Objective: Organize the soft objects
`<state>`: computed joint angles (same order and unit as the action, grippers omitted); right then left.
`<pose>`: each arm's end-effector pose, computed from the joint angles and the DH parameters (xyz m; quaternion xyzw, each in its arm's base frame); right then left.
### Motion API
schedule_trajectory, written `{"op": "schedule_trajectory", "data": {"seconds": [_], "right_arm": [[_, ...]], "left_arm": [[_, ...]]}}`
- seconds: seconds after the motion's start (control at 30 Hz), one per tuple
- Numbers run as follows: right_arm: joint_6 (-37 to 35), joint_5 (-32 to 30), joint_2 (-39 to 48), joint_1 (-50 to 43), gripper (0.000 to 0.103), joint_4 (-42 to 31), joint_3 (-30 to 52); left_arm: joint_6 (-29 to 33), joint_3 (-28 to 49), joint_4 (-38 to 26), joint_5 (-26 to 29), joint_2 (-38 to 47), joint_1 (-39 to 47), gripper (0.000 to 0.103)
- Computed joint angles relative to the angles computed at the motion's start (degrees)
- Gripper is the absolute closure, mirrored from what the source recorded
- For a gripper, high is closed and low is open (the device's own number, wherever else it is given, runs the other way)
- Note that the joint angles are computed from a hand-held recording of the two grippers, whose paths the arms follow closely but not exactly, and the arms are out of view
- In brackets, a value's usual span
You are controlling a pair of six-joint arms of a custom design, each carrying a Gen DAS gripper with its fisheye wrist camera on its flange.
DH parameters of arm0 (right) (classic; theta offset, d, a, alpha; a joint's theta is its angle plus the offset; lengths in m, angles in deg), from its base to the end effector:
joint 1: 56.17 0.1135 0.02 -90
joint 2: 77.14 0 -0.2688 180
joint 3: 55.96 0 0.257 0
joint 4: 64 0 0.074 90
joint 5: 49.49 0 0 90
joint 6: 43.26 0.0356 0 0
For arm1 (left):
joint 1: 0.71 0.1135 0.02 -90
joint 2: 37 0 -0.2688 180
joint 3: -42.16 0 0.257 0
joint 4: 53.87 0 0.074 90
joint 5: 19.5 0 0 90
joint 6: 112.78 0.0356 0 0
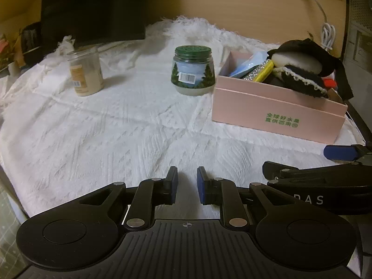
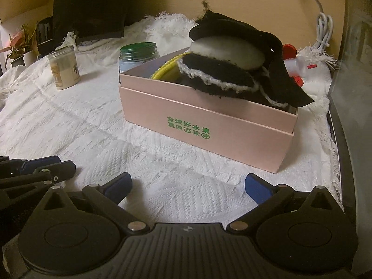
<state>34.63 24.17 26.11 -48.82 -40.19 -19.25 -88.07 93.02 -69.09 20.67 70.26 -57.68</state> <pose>0.2599 0.0436 0.0660 -0.2094 0.8841 0.1136 0.4019 0.1714 -0.2137 0.0641 -0.1321 0.8881 0.0739 0.4341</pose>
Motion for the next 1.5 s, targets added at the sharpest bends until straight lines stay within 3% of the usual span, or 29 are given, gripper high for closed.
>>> {"op": "schedule_trajectory", "data": {"seconds": [1.5], "right_arm": [[-0.3, -0.3, 0.0, -0.3, 0.0, -0.2, 0.1]], "left_arm": [[-1.7, -1.2, 0.5, 0.6, -1.0, -0.9, 0.083]]}}
